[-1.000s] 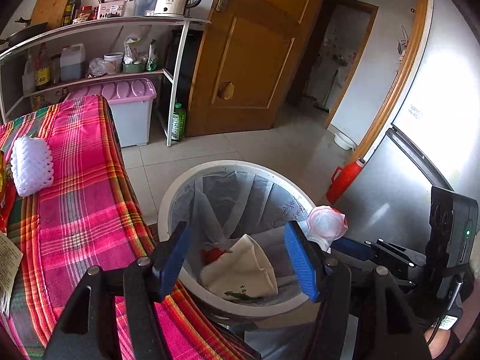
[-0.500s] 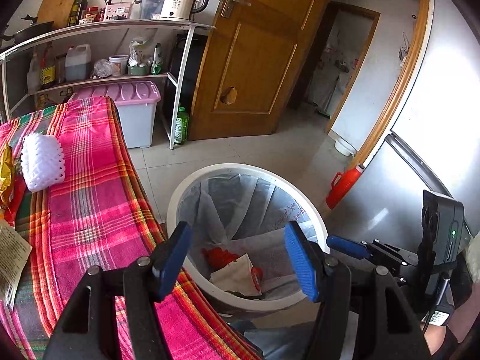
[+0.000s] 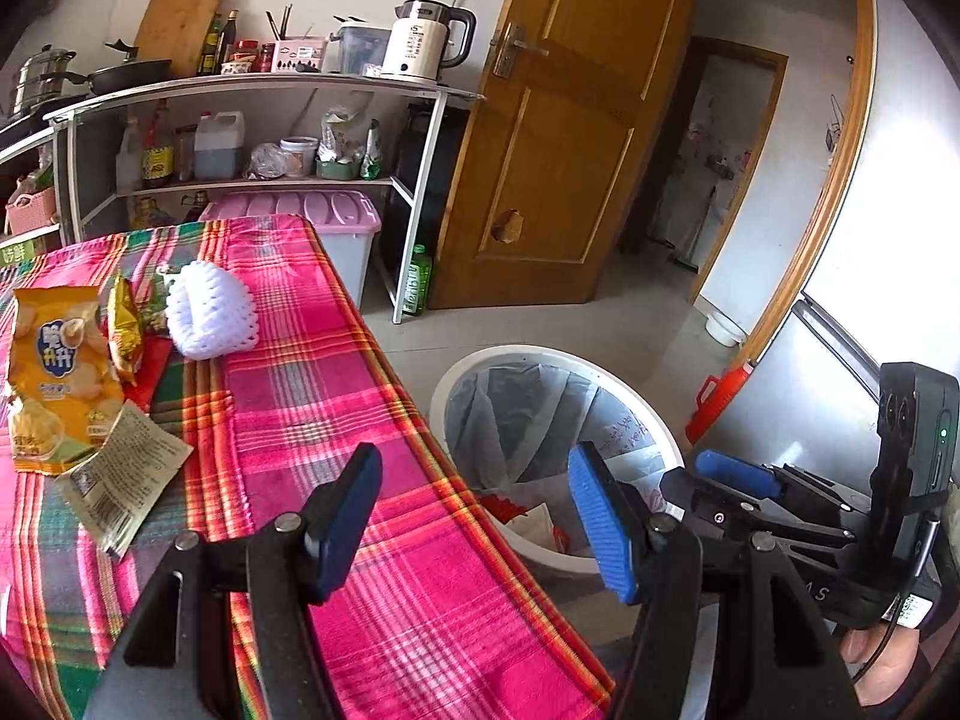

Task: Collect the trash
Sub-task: 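Move the left tool to the red round lid and close on it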

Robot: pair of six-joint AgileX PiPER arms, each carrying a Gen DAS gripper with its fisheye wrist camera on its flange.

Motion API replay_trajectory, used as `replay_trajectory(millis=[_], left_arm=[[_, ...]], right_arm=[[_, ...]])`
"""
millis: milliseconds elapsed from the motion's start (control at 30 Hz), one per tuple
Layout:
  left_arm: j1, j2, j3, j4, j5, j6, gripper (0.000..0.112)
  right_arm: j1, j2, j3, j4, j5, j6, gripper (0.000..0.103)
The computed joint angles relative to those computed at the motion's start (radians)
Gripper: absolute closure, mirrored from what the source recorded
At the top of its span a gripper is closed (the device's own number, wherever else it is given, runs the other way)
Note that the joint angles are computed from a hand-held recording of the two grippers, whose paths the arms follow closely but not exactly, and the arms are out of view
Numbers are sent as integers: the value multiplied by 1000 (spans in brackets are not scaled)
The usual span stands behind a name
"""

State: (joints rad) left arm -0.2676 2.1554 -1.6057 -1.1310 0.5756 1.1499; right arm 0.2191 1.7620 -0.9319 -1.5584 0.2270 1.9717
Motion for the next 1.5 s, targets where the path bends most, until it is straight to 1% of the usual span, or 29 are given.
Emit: replay_trajectory(millis=[133,400,500,633,733,867,1067,1233,1367,1433,1500], left_arm=[[39,-43,78,-70,-23,79,46],[115,-105,195,-192,-58,217,46],[148,-128,247,-251,-62,285,46],[188,-147,292,-293,-65,335,46],[222,-155,308,-308,-57,359,46],[269,-166,327,-326,-53,379,46],[332,-162,328,-360,-78,409,46],[372,-138,301,-384,-128,434,46],[400,-93,247,-332,-151,373,46],[408,-67,217,-288,-161,333,46],[412,-37,185,-227,-167,273,46]], right_arm=[[36,9,-28,82,7,-82,53],[106,23,-70,147,25,-157,53],[130,31,-89,218,32,-228,53],[155,41,-108,241,25,-259,53],[175,42,-111,198,18,-222,53],[189,62,-147,275,-16,-301,53],[210,112,-228,529,-45,-572,53],[222,177,-322,828,-47,-886,52],[233,222,-388,979,-34,-1043,52],[237,248,-426,1065,-22,-1134,52],[242,272,-460,1118,-5,-1195,52]])
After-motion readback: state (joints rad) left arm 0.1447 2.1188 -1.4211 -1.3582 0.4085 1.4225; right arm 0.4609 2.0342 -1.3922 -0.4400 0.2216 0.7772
